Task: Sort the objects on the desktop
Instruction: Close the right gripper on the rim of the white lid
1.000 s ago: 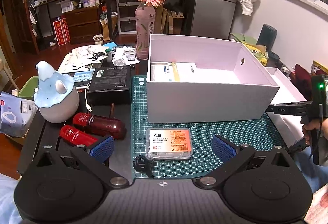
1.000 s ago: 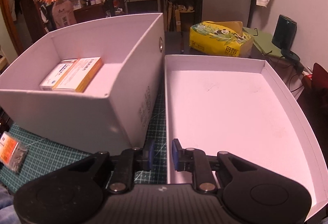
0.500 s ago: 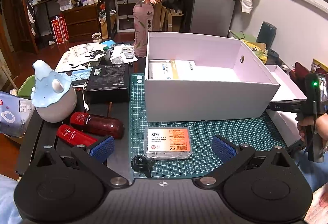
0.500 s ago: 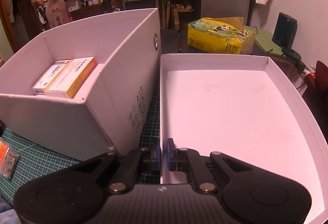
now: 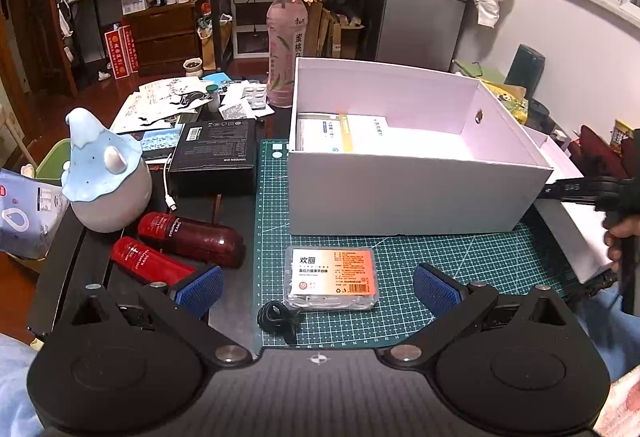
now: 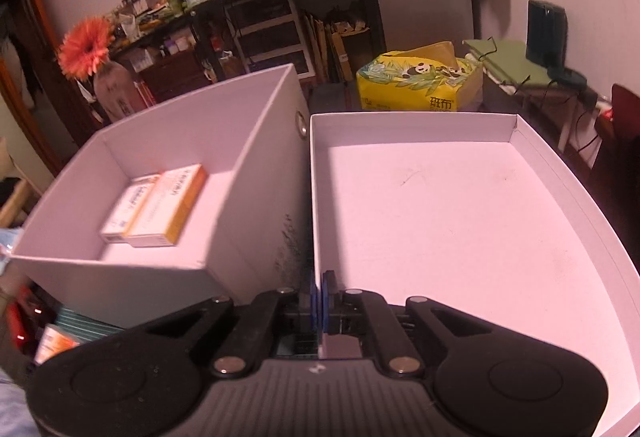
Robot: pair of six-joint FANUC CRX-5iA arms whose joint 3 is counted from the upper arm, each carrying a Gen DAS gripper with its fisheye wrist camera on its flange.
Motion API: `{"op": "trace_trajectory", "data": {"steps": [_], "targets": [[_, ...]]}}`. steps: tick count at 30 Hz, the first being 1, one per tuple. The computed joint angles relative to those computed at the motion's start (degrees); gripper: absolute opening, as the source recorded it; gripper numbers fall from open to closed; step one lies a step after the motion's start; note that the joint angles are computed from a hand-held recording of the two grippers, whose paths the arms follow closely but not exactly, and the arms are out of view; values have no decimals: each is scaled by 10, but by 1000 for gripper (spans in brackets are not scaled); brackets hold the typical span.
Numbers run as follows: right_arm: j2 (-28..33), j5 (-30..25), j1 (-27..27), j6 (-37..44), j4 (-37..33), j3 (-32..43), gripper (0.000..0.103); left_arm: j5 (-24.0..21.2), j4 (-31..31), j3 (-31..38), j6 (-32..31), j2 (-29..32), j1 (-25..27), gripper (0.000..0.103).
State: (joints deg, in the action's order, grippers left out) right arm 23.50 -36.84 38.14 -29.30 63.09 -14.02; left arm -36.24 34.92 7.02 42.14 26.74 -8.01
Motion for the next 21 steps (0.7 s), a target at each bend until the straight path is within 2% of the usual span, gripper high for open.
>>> {"op": "trace_trajectory", "data": {"steps": [7,21], "targets": [[-32,30,-6,-69,32,-33,2,-3,-16,9,9,6,-2,103],[-112,103,-59,-299,194,-119,2,-2,-21,9,2,7,-4,103]]}}
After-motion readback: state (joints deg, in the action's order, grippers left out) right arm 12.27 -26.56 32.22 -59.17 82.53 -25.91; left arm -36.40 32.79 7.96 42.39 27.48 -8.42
